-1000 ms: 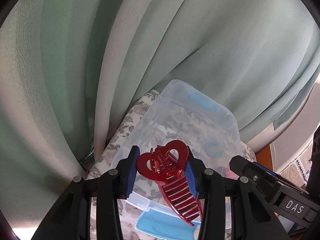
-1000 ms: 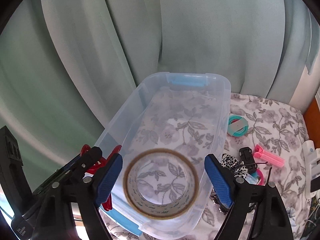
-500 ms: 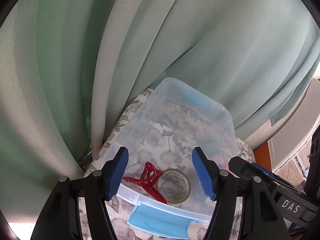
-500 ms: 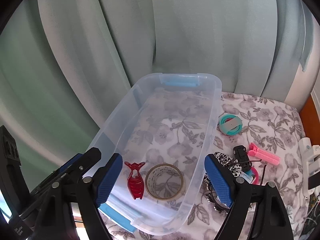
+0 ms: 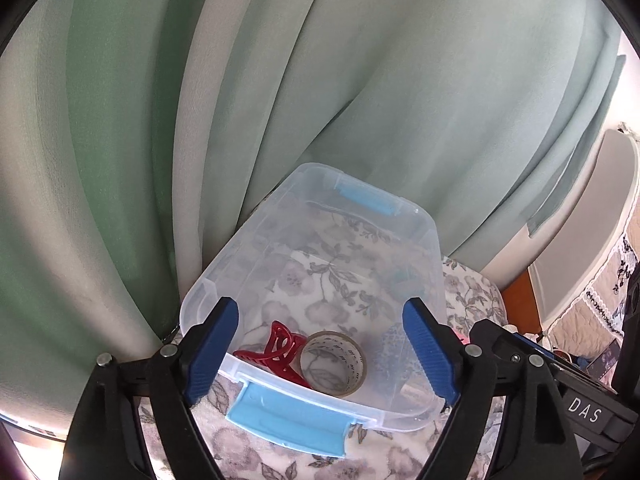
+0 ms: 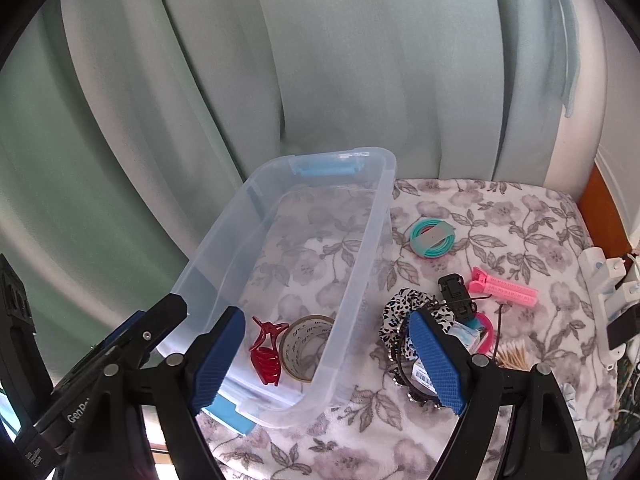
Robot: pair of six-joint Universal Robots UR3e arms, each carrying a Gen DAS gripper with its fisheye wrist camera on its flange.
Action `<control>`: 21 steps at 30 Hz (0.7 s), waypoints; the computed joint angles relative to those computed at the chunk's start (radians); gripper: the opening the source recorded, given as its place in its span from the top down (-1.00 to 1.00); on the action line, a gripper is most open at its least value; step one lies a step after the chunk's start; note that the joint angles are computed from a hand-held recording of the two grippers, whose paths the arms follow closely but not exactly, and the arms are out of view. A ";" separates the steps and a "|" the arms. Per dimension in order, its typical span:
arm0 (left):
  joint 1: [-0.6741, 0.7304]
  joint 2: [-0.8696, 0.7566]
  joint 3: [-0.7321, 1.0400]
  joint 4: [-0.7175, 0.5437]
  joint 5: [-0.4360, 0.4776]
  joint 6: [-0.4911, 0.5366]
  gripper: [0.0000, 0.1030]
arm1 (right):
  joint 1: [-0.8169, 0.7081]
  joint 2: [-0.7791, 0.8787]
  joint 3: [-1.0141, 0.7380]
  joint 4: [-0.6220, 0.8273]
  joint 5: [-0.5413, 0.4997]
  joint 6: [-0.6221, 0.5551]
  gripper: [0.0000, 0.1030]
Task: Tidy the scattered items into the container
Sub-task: 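Open the right tool to drop the tape while the left tool releases the clip, then withdraw both tools from the container back toward the remaining items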
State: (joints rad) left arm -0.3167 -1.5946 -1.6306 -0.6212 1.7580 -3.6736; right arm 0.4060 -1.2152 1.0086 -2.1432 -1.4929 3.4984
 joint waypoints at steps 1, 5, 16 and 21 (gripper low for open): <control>-0.016 -0.004 0.009 0.000 0.014 -0.002 -0.69 | -0.007 -0.031 0.044 -0.025 0.001 0.000 -0.68; -0.092 -0.034 0.077 -0.039 0.085 -0.014 -0.77 | -0.038 -0.153 0.214 -0.128 0.004 -0.007 -0.74; -0.297 -0.174 0.274 -0.121 0.236 -0.059 -0.84 | -0.165 -0.512 0.656 -0.330 0.067 -0.081 -0.92; -0.370 -0.257 0.381 -0.162 0.262 -0.059 -0.85 | -0.266 -0.665 0.787 -0.290 0.097 -0.062 -0.93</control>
State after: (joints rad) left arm -0.6865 -1.8519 -1.2495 -0.7833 2.0196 -3.7323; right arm 0.1402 -1.8800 1.7952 -2.4328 -1.3956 3.4369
